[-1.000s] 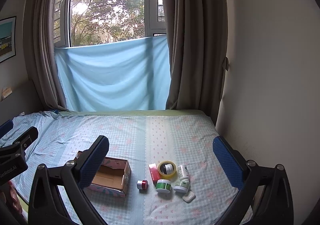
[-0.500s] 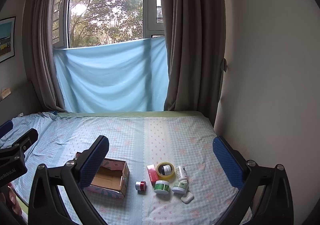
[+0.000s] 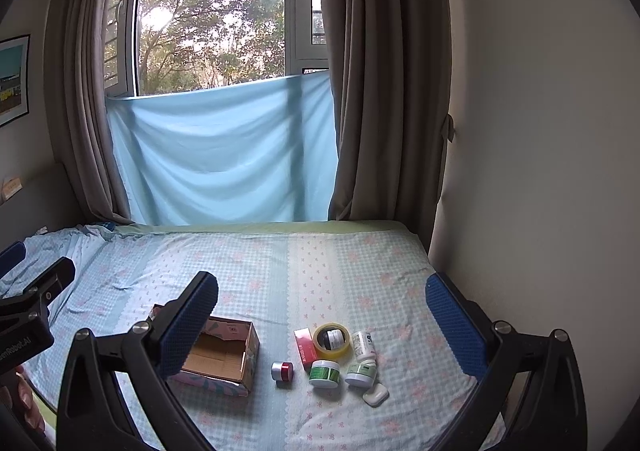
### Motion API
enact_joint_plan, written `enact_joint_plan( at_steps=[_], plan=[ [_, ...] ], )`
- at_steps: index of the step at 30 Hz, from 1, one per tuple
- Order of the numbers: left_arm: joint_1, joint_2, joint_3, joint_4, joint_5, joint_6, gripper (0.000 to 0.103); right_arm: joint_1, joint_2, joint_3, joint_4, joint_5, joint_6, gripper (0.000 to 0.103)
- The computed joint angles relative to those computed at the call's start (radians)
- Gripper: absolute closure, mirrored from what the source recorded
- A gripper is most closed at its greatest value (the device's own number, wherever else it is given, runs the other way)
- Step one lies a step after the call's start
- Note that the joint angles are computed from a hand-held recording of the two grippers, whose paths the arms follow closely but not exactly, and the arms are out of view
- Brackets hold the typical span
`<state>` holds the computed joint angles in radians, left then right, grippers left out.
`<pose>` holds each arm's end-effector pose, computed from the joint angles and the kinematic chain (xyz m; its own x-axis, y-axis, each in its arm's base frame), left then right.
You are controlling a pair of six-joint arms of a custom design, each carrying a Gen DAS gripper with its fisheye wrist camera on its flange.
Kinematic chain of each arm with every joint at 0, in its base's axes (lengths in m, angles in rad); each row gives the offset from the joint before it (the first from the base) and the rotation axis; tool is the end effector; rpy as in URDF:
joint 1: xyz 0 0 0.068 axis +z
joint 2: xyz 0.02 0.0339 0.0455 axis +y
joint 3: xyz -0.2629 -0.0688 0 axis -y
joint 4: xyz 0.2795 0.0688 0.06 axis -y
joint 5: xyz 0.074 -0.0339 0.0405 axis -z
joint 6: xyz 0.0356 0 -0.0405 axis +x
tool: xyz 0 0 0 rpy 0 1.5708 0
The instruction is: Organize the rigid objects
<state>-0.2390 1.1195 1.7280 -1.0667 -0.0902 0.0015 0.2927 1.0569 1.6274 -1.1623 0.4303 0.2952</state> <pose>0.1937 -0.0439 0.5107 -0.4295 0.1062 -0.8968 0.1579 0.9866 0.0412 0.1784 0.0383 0.4846 -0.4909 0.1282 -0.8617 0.2216 0.9749 0.0188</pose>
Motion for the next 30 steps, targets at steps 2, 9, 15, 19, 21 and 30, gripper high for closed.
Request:
enact_joint_plan(
  at_steps=[2,9,15,19,21,30],
  plan=[
    [0.006,0.001,-0.001,0.001,0.010,0.000,0.000,-0.001,0.001,0.001,-0.002,-0.003,-0.001,0.000],
    [0.001,0.006,-0.004,0.001,0.016,-0.007,0.000,0.000,0.009,0.014,-0.019,0.002,0.001,0.000],
    [-0.012,0.026,0.007,-0.011,0.011,-0.014,0.000,-0.015,0.017,0.017,-0.022,-0.010,0.003,0.000],
    [-0.009,0.048,0.021,-0.038,0.015,-0.004,0.000,-0.027,0.024,0.016,-0.022,-0.026,0.008,0.000],
    [-0.002,0.071,0.034,-0.054,0.026,0.005,0.000,-0.041,0.032,0.016,-0.024,-0.032,0.014,0.000],
    [-0.030,0.144,-0.112,-0.005,0.113,-0.032,0.000,-0.228,0.048,-0.106,0.028,-0.166,-0.041,0.000]
  ],
)
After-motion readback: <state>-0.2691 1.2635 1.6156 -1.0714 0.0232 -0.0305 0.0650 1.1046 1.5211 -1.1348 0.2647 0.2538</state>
